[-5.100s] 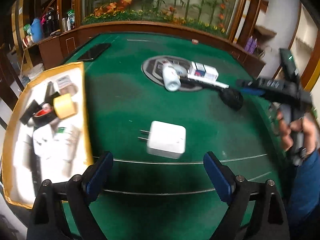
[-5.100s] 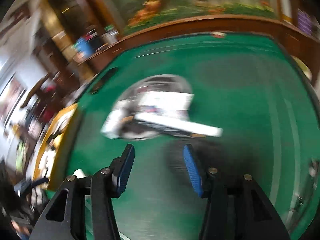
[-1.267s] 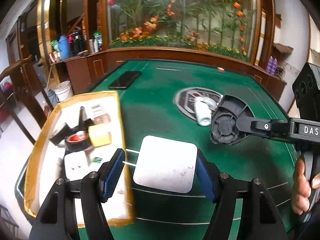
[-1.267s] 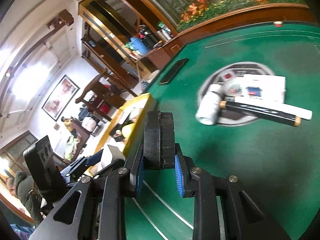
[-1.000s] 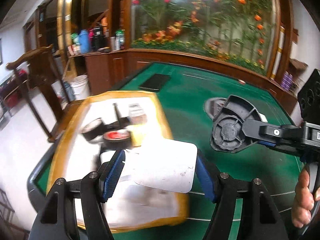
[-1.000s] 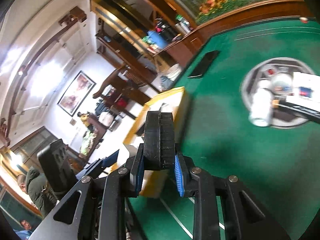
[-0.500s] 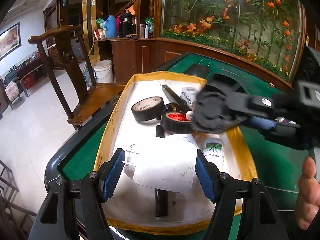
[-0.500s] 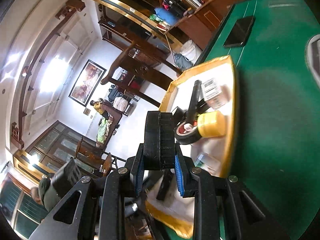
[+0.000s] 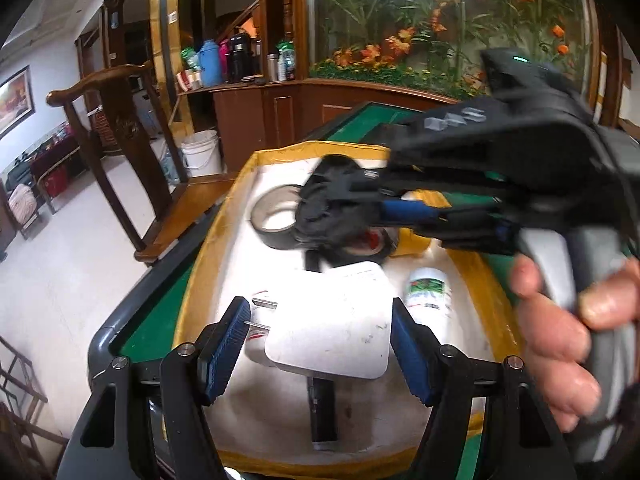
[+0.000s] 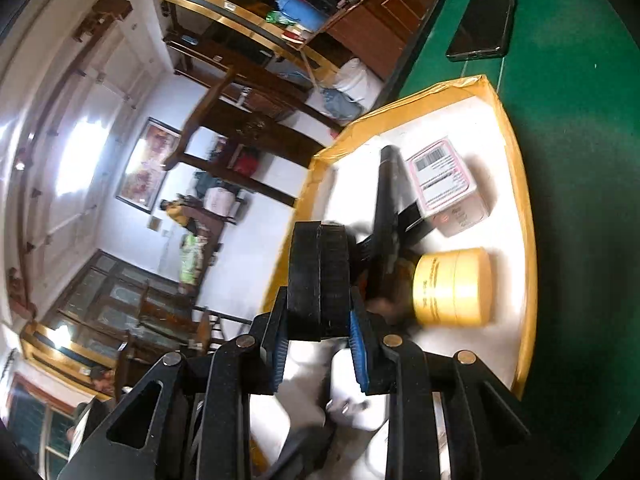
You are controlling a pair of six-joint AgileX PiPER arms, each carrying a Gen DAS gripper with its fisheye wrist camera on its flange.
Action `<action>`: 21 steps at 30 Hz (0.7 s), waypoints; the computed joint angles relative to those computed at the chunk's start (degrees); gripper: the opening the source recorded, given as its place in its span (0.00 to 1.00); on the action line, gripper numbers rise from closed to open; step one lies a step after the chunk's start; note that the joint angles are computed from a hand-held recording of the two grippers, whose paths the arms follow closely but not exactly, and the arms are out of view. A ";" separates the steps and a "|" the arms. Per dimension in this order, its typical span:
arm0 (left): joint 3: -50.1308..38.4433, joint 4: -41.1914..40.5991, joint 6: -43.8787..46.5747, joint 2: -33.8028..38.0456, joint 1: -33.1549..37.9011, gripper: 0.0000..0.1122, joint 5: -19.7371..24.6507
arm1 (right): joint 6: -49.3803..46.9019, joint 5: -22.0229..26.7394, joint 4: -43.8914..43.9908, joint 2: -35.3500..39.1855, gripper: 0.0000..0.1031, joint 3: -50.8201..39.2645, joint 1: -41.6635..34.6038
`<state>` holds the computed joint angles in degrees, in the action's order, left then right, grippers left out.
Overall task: Organize rigid objects
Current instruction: 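Lower both grippers into the tray and open them to release the items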
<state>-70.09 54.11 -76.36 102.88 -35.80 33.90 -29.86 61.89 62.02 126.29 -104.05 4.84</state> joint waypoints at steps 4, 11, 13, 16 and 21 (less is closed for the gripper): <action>-0.98 1.43 0.26 0.91 -1.26 0.65 2.44 | 2.69 0.10 -2.62 1.29 0.25 -3.13 0.63; -1.47 -2.11 5.34 0.39 -1.83 0.77 1.24 | -0.01 2.12 -3.13 -1.12 0.42 -1.71 -0.69; -2.83 -3.33 7.11 1.10 -2.26 0.78 2.44 | -2.81 1.75 -2.49 -3.68 0.48 1.29 -1.87; -3.54 -4.20 8.13 0.98 -2.57 0.79 3.43 | -6.52 2.55 -0.94 -6.54 0.49 5.14 -5.11; -2.94 -1.62 5.92 -1.19 -3.29 0.79 2.95 | -14.43 3.73 -1.27 -12.23 0.49 11.92 -13.94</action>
<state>-73.04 52.50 -70.44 101.69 -39.10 36.85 -44.29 65.62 60.75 114.05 -92.13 -9.10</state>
